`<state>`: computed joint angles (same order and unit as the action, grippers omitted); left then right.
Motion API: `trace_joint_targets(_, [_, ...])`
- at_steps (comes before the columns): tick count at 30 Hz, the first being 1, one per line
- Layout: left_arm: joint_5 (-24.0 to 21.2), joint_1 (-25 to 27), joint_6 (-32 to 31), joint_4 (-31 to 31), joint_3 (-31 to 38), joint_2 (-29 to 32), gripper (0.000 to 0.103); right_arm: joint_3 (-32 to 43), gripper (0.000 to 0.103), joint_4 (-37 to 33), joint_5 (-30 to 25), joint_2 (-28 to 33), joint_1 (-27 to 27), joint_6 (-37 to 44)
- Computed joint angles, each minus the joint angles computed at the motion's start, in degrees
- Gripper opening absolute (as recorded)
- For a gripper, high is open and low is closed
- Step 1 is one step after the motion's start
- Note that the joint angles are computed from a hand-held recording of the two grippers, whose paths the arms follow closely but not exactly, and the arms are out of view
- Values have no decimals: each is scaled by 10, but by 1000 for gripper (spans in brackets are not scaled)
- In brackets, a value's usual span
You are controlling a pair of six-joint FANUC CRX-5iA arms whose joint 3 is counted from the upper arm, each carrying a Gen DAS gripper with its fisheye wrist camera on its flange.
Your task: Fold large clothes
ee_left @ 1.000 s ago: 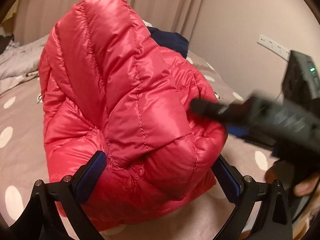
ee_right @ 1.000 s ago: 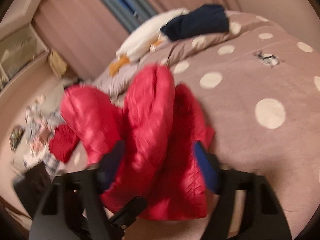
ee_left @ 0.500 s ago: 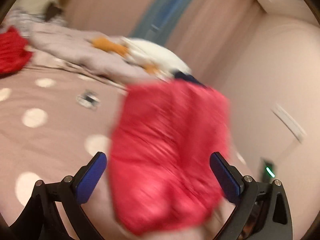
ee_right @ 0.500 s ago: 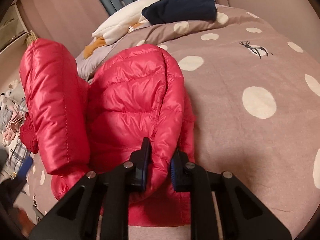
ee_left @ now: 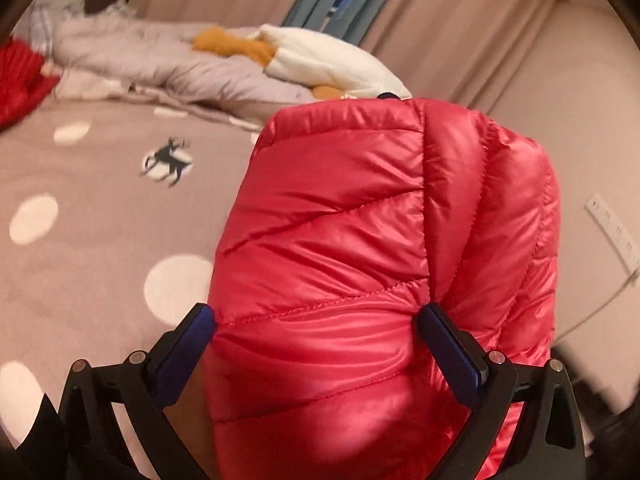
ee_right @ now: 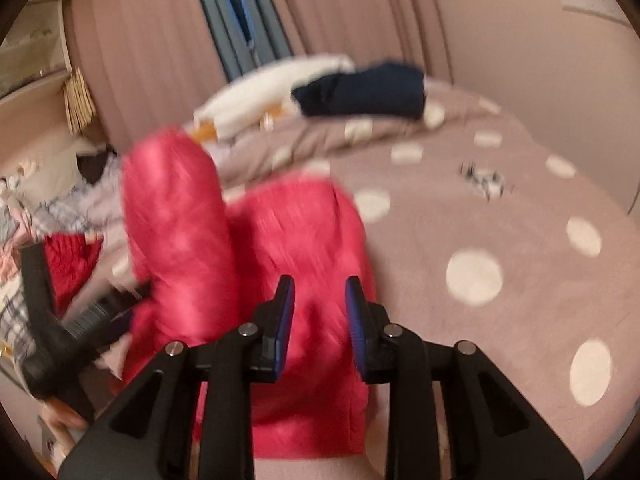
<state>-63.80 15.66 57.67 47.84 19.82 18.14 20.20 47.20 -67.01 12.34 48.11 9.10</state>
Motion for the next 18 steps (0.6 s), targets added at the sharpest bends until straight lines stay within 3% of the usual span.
trace_joint_targets(4, [-14,-9,32,-10,43,29,101,-10,31,26,73,-7,-20,-29])
trace_joint_targets(6, [-6,-11,20,-9,37,27,101,-9,35,19,119,-4,-36,-35])
trace_joint_targets(11, [-5,-19,20,-31,71,50,101,28,36,-75,240,30,-80,-1])
trace_joint_targets(15, [-41,-11,41,-18,101,75,101,28,36,-46,251,48,-76,-12])
trace_joint_targets(18, [-62,-3,61,-4,117,88,101,49,36,-53,210,62,-77,-9])
